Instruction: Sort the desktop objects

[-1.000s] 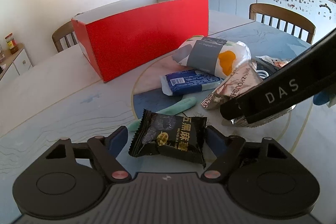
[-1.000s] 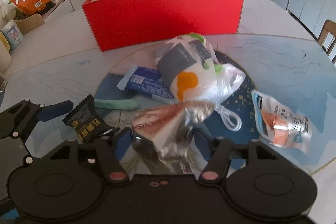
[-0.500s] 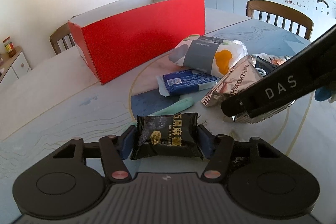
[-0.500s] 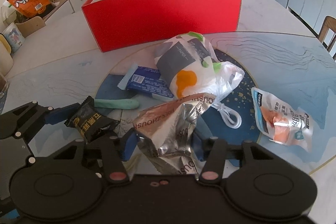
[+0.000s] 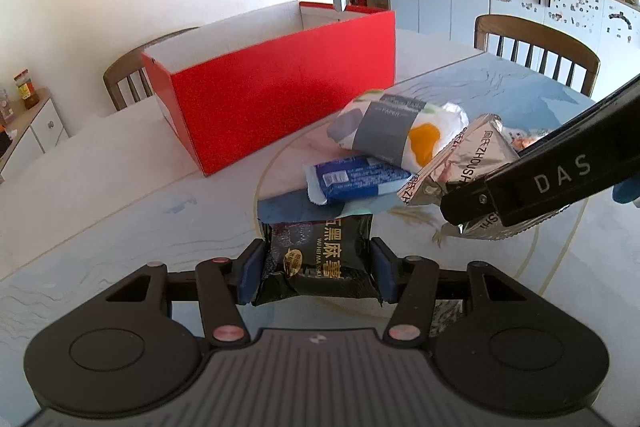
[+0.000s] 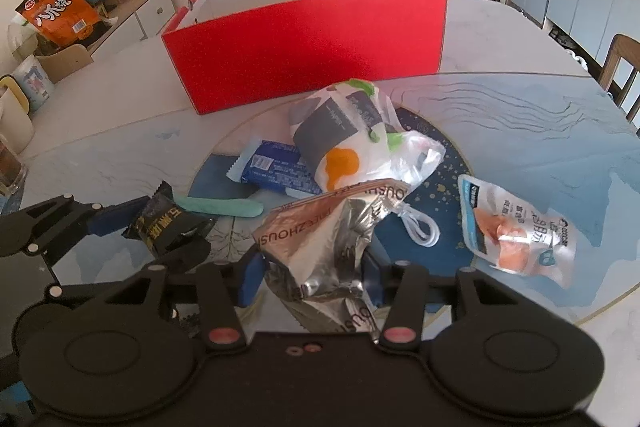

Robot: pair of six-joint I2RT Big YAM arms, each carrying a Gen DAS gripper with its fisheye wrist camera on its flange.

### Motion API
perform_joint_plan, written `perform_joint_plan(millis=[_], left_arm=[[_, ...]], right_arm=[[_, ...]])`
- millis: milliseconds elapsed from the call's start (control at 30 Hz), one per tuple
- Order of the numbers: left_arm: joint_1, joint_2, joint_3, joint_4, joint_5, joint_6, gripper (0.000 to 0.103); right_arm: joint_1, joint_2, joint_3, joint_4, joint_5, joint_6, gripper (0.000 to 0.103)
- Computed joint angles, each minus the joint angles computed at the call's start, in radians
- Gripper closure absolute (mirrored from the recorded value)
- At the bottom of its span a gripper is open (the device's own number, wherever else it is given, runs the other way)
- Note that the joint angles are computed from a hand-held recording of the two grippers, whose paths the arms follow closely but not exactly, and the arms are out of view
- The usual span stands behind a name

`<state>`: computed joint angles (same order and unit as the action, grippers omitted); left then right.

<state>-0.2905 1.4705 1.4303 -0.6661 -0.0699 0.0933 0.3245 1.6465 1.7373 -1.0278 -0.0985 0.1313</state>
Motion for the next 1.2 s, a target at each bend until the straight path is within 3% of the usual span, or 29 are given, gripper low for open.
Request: perform_joint_plan(millis=[733, 1200], left_arm=[[-0.035, -0.023, 0.134, -0.095, -0.059, -0.072, 0.049], [-0.036, 0.004, 0.258, -0.157, -0.082, -0.097, 0.049]], right_arm=[[-0.025, -0.053, 0.033, 0.007, -0.043, -0.029, 0.053], [-0.051, -0.042, 0.129, 0.014, -0.066, -0.064, 0.053]])
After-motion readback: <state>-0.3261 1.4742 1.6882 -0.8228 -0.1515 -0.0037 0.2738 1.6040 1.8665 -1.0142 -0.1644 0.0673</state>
